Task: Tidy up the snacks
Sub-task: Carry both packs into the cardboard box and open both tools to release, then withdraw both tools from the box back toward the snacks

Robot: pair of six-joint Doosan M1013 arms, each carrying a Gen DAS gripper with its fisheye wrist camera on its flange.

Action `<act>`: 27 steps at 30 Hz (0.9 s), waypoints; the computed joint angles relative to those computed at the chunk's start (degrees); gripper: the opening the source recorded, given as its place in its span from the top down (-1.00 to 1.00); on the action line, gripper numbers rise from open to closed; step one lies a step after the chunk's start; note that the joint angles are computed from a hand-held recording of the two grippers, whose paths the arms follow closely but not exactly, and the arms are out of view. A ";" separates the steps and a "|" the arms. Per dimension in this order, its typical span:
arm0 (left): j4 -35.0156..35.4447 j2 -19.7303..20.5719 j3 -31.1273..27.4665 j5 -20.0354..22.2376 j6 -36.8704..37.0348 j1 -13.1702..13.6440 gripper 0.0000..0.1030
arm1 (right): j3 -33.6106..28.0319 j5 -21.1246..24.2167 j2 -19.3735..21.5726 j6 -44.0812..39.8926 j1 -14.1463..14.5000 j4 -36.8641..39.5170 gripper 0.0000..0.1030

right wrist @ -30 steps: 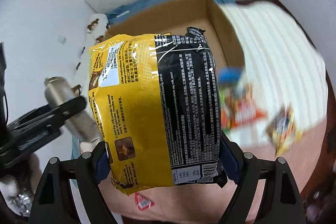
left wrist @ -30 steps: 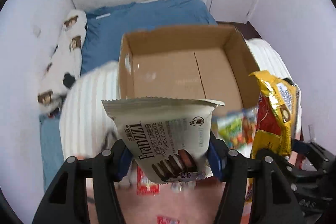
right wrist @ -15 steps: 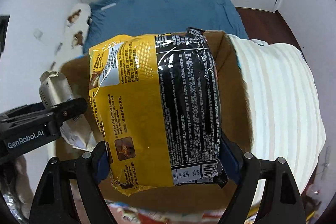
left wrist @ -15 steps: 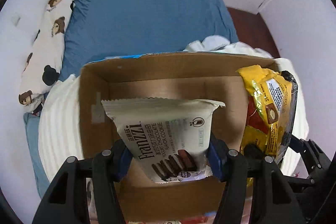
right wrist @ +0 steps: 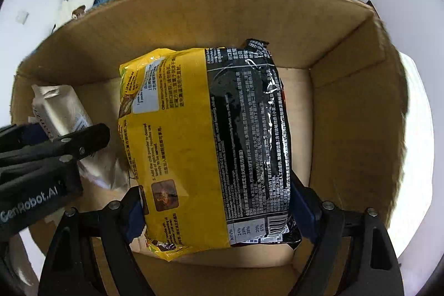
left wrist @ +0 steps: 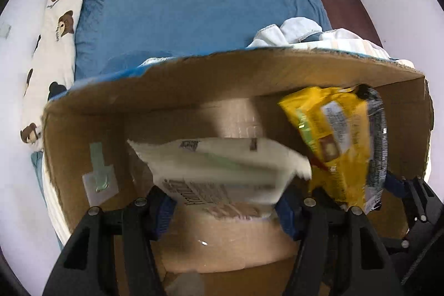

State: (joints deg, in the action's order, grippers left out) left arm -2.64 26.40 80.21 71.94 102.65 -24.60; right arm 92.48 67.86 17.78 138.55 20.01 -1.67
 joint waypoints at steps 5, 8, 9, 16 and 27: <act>2.68 -0.36 0.28 -2.59 -2.45 -0.61 -0.74 | 0.24 -0.02 0.32 0.27 -1.02 0.10 -0.87; 1.43 -0.82 0.51 -3.07 -2.05 -0.41 -0.75 | 0.55 0.50 -0.35 1.05 -0.83 -2.21 -0.92; 0.95 -1.00 0.57 -3.16 -1.78 -0.33 -0.75 | 0.58 0.75 -0.53 1.23 -0.66 -3.03 -0.92; -3.67 -2.80 1.40 -2.30 0.15 0.57 -0.75 | -0.04 2.00 -2.98 3.59 0.99 -4.59 -0.93; -8.65 -12.89 8.42 -12.30 4.17 2.36 -0.75 | 1.16 1.46 -8.91 13.86 8.04 -12.17 -0.93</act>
